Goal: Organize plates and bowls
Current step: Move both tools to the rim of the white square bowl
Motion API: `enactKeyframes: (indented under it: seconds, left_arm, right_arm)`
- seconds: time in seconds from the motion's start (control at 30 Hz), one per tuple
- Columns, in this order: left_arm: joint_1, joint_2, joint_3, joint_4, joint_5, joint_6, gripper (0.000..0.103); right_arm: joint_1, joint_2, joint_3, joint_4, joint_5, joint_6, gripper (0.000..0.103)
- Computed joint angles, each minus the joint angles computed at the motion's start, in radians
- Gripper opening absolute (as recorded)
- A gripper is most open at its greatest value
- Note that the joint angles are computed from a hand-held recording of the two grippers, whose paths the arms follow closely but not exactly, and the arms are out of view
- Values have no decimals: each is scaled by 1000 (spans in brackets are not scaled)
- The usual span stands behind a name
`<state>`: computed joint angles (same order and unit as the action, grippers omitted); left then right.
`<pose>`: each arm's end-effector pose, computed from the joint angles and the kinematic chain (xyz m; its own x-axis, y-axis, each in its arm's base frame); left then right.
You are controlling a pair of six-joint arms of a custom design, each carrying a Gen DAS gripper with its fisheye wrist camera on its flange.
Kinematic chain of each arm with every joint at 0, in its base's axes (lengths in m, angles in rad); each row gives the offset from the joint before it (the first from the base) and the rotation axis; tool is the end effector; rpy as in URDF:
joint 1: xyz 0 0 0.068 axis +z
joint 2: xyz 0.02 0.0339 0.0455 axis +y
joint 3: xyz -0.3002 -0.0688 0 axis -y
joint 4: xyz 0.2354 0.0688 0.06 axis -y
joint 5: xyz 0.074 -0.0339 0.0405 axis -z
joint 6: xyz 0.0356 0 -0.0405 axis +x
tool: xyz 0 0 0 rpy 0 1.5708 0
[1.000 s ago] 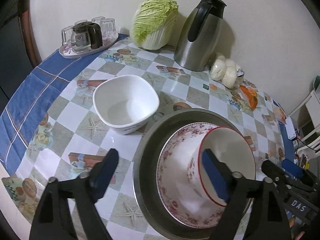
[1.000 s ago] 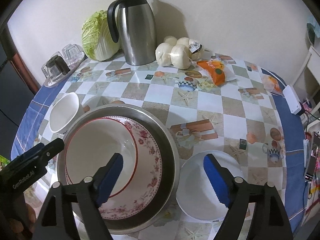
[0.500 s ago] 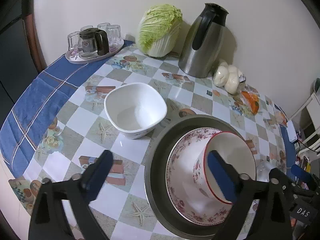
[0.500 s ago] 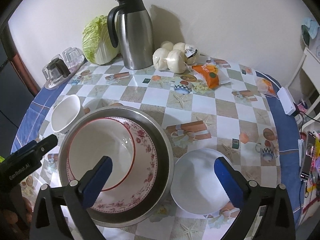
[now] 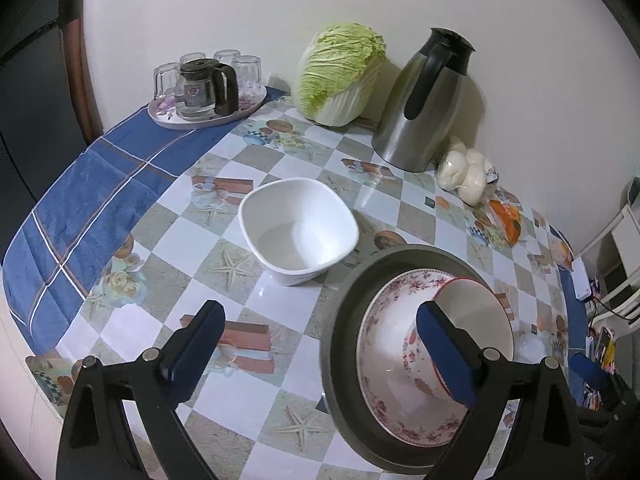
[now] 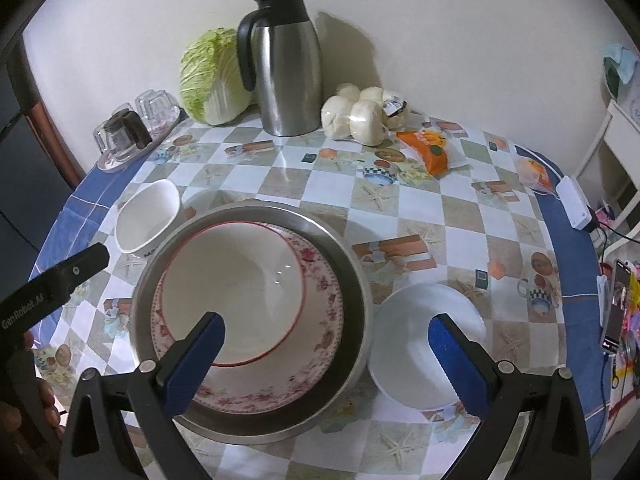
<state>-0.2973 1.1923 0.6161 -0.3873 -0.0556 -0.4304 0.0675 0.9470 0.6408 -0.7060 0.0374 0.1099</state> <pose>0.1934 -0.0572 0.2246 -0.8229 -0.1836 -0.5376 -0.0893 0.9764 -0.1966 0.1450 0.0085 0.2505 -0.8462 0.0526 -0.5303 0.0455 0.9986 0.0266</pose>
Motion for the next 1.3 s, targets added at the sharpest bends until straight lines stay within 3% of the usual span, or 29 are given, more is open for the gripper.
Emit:
enactKeyframes:
  seconds: [0.6,1.07,1.17,1.27,1.3]
  left_arm:
    - [340,73,-10,65,164,164,97]
    - [474,251,-7,214,290,160,96]
    - [474,287,6,238,306,156,88]
    - [476,333,16,268,332,146,87]
    - [476,345,20,271,339,145,77]
  right_arm:
    - [334,95,-3,159,94,342,103]
    - [393,308,118,237,80,413,103]
    - [384,367,165,238,54,422,93]
    - [373,427,206,239,35,431,85]
    - [373,450,220,238,35,434,80]
